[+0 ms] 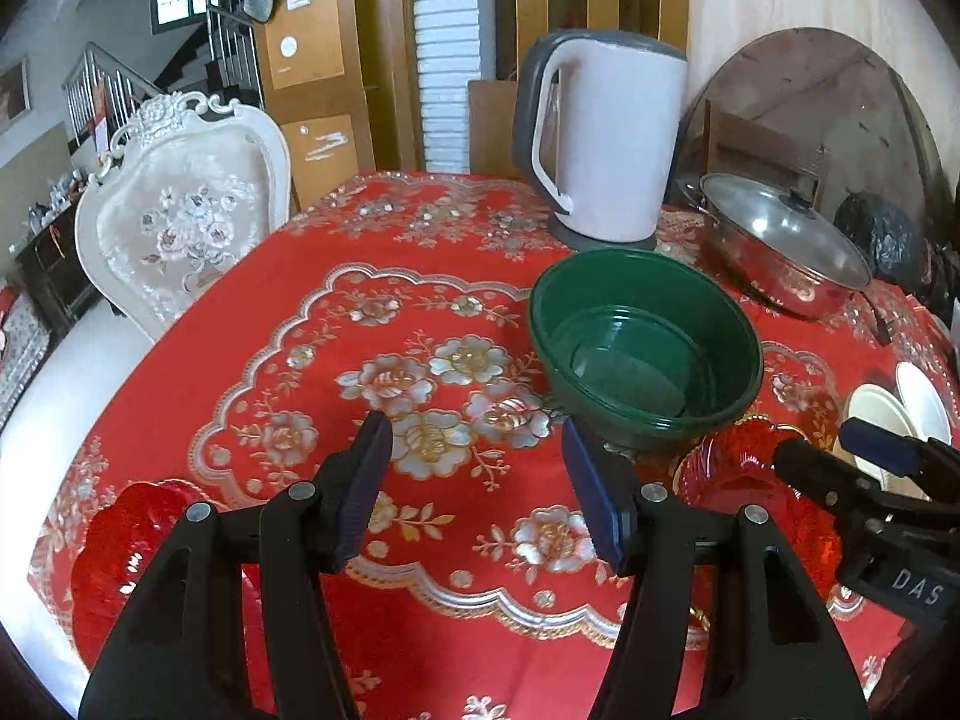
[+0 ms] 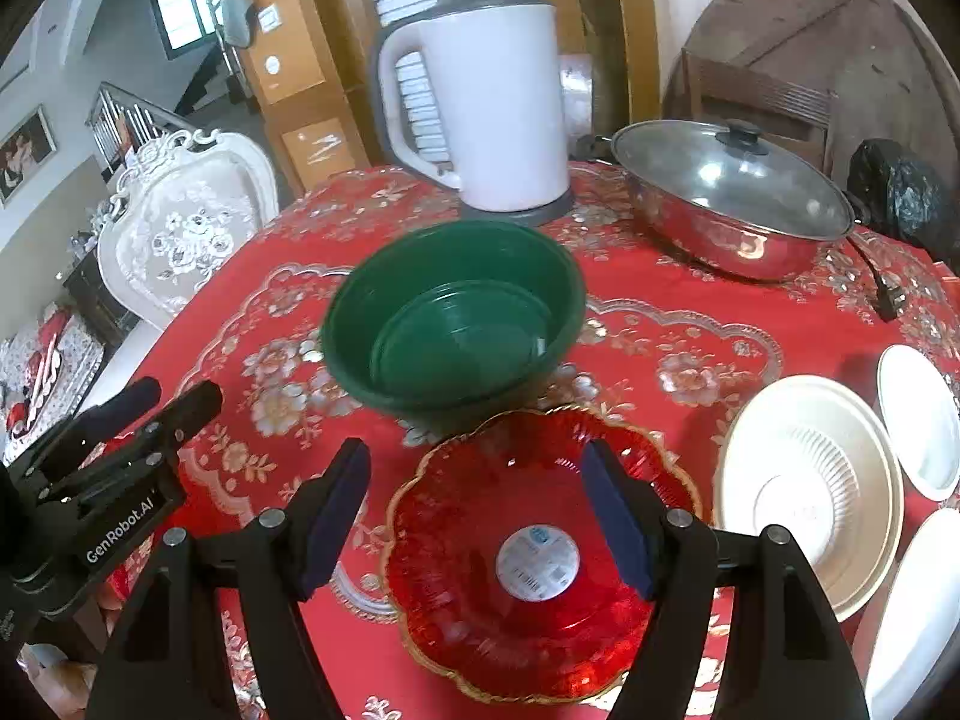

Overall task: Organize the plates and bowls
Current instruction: 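Move both tools back to the red plate with the white sticker, then close both tools on the rim of the red stickered plate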

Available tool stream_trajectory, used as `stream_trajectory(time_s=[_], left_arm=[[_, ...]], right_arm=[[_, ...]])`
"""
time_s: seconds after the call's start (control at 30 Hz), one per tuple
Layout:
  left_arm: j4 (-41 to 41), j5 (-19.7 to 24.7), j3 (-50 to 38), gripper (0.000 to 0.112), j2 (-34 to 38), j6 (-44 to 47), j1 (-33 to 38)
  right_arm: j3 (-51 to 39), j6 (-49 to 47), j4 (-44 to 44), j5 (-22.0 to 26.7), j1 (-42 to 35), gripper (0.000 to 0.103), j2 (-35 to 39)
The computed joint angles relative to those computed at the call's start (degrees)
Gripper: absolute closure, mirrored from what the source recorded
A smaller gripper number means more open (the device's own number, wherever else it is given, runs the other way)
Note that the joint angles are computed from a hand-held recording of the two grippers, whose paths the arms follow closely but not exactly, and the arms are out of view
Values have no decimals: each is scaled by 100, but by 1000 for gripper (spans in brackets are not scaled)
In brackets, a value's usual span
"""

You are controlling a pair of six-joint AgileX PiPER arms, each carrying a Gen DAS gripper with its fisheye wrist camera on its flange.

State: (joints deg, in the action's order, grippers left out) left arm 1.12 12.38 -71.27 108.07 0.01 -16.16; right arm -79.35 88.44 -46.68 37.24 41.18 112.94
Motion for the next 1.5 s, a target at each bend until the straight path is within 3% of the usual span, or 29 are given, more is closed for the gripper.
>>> stream_trajectory(time_s=[0.6, 0.77, 0.9, 1.07, 1.17, 1.3, 1.5], left_arm=[[1406, 572, -1123, 53, 737, -1607, -207], [1174, 832, -1433, 53, 884, -1413, -233], [947, 738, -1212, 53, 753, -1161, -254], [-253, 1004, -1005, 53, 732, 72, -277], [-210, 877, -671, 53, 624, 109, -402], [-98, 730, -390, 53, 571, 25, -529], [561, 534, -209, 53, 590, -616, -687]], right_arm=[[-36, -437, 332, -107, -436, 30, 5], [-88, -614, 496, -106, -621, 30, -47], [177, -429, 397, -168, -609, 30, -209], [647, -599, 741, -615, -826, 27, -428], [845, -913, 1040, -840, -989, 27, -482], [1473, -1271, 1618, -1872, -1293, 27, -723], [2062, -455, 1105, -2009, -1058, 27, -1094]])
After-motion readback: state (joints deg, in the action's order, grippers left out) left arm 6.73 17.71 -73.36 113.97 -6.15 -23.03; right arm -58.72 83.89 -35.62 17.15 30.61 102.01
